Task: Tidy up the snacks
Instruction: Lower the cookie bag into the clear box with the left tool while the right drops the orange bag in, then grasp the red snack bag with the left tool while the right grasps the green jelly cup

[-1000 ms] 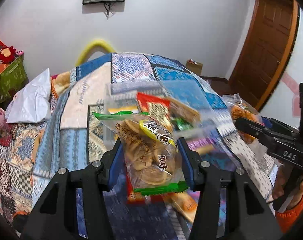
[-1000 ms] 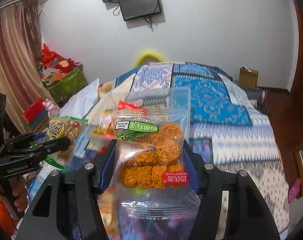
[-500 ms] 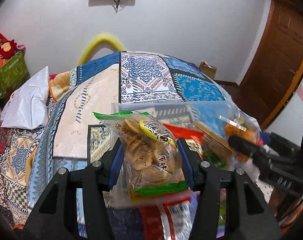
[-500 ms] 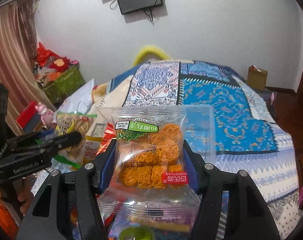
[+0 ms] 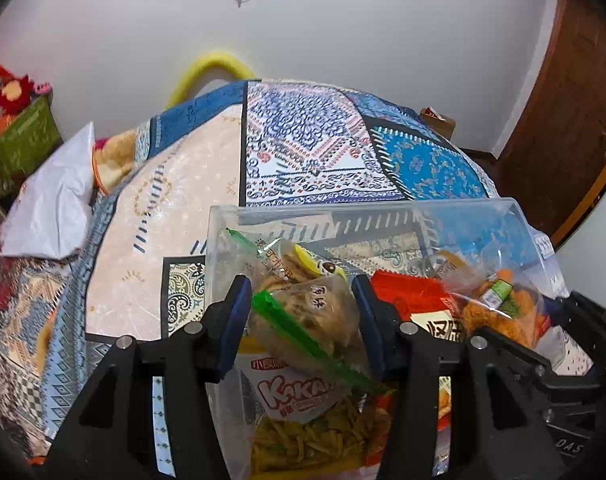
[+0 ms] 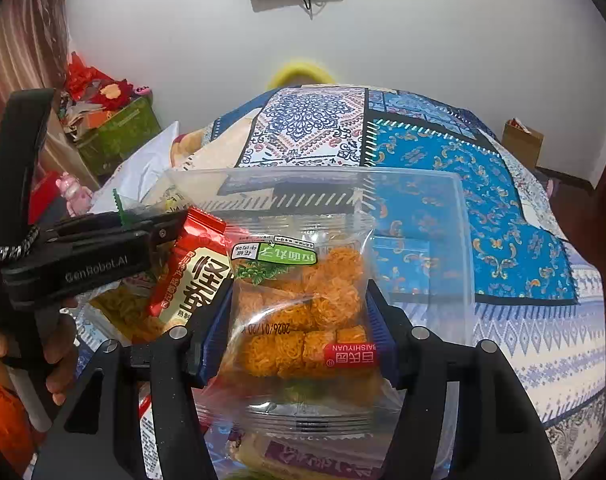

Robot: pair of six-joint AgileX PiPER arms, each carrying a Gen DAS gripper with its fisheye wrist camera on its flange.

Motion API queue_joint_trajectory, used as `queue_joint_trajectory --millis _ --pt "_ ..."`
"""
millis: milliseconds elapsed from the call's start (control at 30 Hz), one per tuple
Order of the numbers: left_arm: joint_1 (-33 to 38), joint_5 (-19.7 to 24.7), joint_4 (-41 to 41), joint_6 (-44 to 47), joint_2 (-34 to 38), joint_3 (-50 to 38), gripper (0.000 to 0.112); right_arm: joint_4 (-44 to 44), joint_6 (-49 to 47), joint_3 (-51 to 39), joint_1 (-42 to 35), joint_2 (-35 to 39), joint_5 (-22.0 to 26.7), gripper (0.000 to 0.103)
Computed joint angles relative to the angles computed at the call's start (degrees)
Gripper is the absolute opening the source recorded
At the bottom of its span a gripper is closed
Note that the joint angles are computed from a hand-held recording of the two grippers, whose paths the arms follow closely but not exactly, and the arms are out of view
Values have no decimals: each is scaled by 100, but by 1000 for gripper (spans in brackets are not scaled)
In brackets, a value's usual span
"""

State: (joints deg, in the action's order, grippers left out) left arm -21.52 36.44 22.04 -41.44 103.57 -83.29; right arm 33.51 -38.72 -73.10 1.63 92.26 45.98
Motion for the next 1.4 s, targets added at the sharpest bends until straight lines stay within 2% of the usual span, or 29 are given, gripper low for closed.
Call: queue_joint_trajectory --millis 200,500,567,700,800,1033,1133,1300,1400 --pt "-308 326 370 -60 -504 75 52 215 -51 -170 -218 -148 467 61" --pt "-927 966 696 -373 -1593 611 59 518 -448 26 -790 -1045 1091 62" --pt "-1107 1124 716 -436 -1814 800 59 595 -570 114 -932 -1229 1220 70" --pt "-1484 1317 798 -763 -2191 1258 60 741 -893 550 -1309 -1769 1403 72" --pt "-1633 1278 606 -900 -2379 1580 64 796 -1066 842 -1531 -2005 1593 72" --pt "-1675 1083 26 -1026 -2322 2176 66 552 -1425 1702 -1716 -2407 1707 72" --pt "-1687 954 -99 -1065 -2219 2377 66 468 -1522 2054 -1643 -2371 1579 72" --pt "-1519 622 -856 -499 -1930 2539 66 319 -1382 2284 -1239 -2090 1354 72" --pt "-1468 517 -1058 -320 -1722 2507 66 253 -1320 2309 -981 -1926 1199 67"
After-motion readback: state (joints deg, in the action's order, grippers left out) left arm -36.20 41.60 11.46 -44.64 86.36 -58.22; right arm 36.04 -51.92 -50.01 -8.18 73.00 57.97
